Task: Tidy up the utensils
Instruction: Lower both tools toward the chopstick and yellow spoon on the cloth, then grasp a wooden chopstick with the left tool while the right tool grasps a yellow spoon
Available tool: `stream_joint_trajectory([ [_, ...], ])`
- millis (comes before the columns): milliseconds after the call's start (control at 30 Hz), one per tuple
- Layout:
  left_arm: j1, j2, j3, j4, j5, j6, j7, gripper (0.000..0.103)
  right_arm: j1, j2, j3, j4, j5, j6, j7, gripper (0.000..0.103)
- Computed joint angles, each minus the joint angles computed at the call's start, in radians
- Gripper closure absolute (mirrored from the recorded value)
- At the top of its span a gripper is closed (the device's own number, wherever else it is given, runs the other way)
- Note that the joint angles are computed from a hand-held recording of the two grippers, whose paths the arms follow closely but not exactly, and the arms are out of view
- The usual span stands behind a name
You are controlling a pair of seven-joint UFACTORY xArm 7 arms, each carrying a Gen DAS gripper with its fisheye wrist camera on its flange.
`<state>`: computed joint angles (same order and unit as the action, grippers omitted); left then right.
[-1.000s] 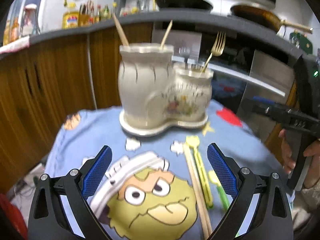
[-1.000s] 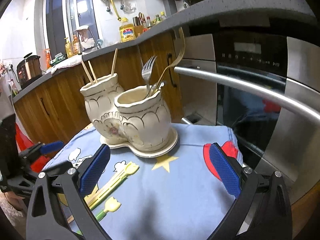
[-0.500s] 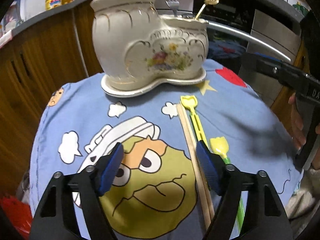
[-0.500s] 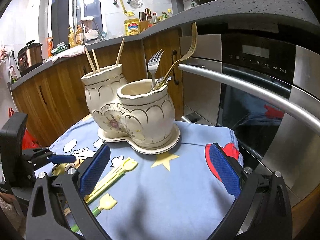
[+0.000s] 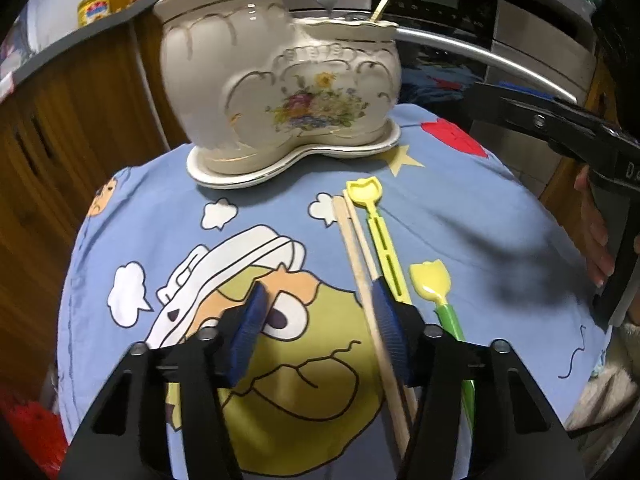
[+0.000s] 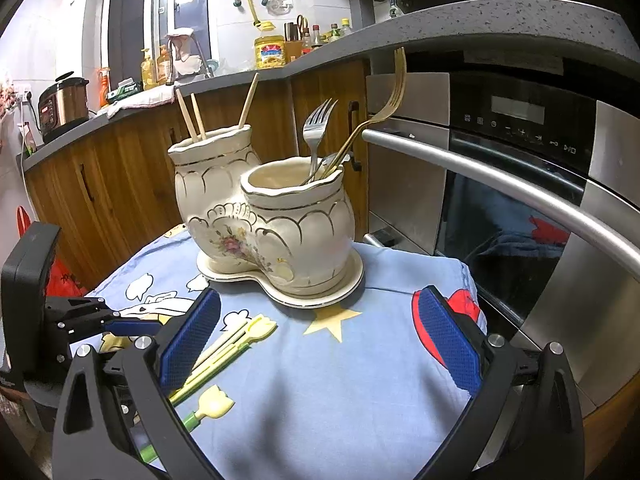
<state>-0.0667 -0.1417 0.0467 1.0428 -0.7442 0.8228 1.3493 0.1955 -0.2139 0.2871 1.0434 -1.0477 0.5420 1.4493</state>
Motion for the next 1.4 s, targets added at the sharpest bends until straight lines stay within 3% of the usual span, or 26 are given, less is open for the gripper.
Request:
stream_joint_trajectory([
  [100, -0.004, -0.003, -0.001, 0.002, 0.003, 0.020, 0.011, 0.067, 0.006, 0.010, 0.001, 0.007, 0.007, 0.007, -0.019, 0.005],
  [333, -0.011, 0.007, -0.012, 0.012, 0.020, 0.000, -0.009, 0.080, 0.041, 0.051, -0.031, 0.023, 0.135, -0.043, -0.150, 0.005],
  [400, -0.008, 0.012, -0.011, 0.017, 0.023, -0.007, -0.017, 0.094, 0.052, 0.075, -0.040, 0.036, 0.199, -0.055, -0.206, 0.014],
  [467, -0.002, 0.021, -0.004, 0.034, 0.022, 0.016, -0.021, 0.097, 0.070, 0.108, -0.050, 0.059, 0.280, -0.052, -0.284, 0.023],
  [700, 0.017, 0.039, -0.003, 0.045, 0.009, 0.019, 0.004, 0.097, 0.127, 0.191, -0.086, 0.112, 0.563, -0.064, -0.515, 0.065],
  [900, 0.031, 0.048, -0.006, 0.055, 0.000, 0.032, 0.013, 0.097, 0.153, 0.237, -0.104, 0.150, 0.657, -0.045, -0.558, 0.077],
  [1100, 0.037, 0.051, -0.006, 0.062, -0.007, 0.050, 0.012, 0.097, 0.184, 0.283, -0.122, 0.210, 0.593, 0.003, -0.511, 0.078],
  [1400, 0.050, 0.063, -0.007, 0.078, -0.014, 0.079, 0.010, 0.097, 0.188, 0.255, -0.134, 0.182, 0.563, -0.024, -0.477, 0.103],
])
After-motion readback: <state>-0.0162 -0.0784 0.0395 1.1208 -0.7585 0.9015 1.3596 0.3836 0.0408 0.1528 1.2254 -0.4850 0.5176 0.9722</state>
